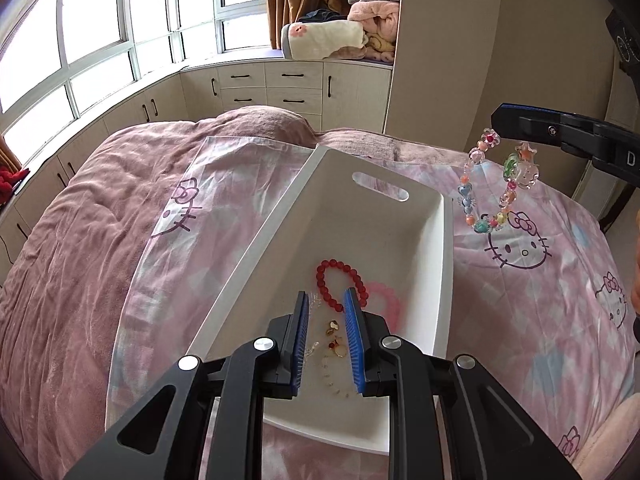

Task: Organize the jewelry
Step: 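Carry heart charm in left tool and multicolour bracelet in right tool over box, then open left tool dropping heart charm while right tool drops bracelet into box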

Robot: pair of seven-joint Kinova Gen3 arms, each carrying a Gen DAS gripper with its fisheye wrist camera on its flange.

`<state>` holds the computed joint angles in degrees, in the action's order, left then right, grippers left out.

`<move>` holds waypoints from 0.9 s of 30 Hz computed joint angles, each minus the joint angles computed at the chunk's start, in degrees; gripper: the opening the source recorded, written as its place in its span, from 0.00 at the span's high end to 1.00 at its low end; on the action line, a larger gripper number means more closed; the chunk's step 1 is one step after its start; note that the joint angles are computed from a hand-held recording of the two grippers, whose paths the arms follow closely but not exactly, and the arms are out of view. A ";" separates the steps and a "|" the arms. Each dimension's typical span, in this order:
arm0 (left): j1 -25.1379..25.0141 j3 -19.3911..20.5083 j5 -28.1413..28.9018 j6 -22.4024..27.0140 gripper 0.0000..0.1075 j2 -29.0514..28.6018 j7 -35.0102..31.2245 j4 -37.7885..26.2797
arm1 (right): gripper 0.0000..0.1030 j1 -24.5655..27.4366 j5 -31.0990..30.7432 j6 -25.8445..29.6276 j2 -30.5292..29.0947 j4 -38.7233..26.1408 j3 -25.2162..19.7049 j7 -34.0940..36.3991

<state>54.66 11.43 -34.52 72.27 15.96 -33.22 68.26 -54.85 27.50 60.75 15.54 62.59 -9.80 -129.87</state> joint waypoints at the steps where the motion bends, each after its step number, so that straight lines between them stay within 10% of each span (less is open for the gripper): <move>1: -0.43 -0.03 0.44 0.21 0.79 0.39 -0.62 -0.15 | 0.89 0.29 -0.79 0.29 1.17 -1.20 -0.18 0.65; 5: -1.30 -0.56 1.73 0.71 0.78 1.47 -2.16 -0.66 | 0.89 0.72 -4.10 0.95 4.81 -4.59 0.28 2.88; 9: -1.49 -1.32 2.04 -1.11 0.54 0.68 0.94 1.70 | 0.86 -0.27 -6.27 2.10 7.64 -7.30 1.44 4.28; 13: -0.58 -0.94 0.65 -0.18 0.46 1.32 1.87 2.48 | 0.41 -3.02 -4.49 2.18 8.21 -7.06 3.17 3.37; 23: 4.98 -0.24 -7.38 3.82 0.15 -0.18 11.80 4.14 | 0.05 -9.20 8.09 0.36 2.48 0.96 3.98 -5.32; 27: 7.59 1.14 -11.49 6.52 0.13 -1.74 17.17 5.53 | 0.05 -10.53 13.75 0.83 -1.15 5.94 2.32 -12.98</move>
<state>62.25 12.57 -46.01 78.79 14.23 -16.05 73.80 -65.38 41.25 61.58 14.40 68.53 -7.48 -142.85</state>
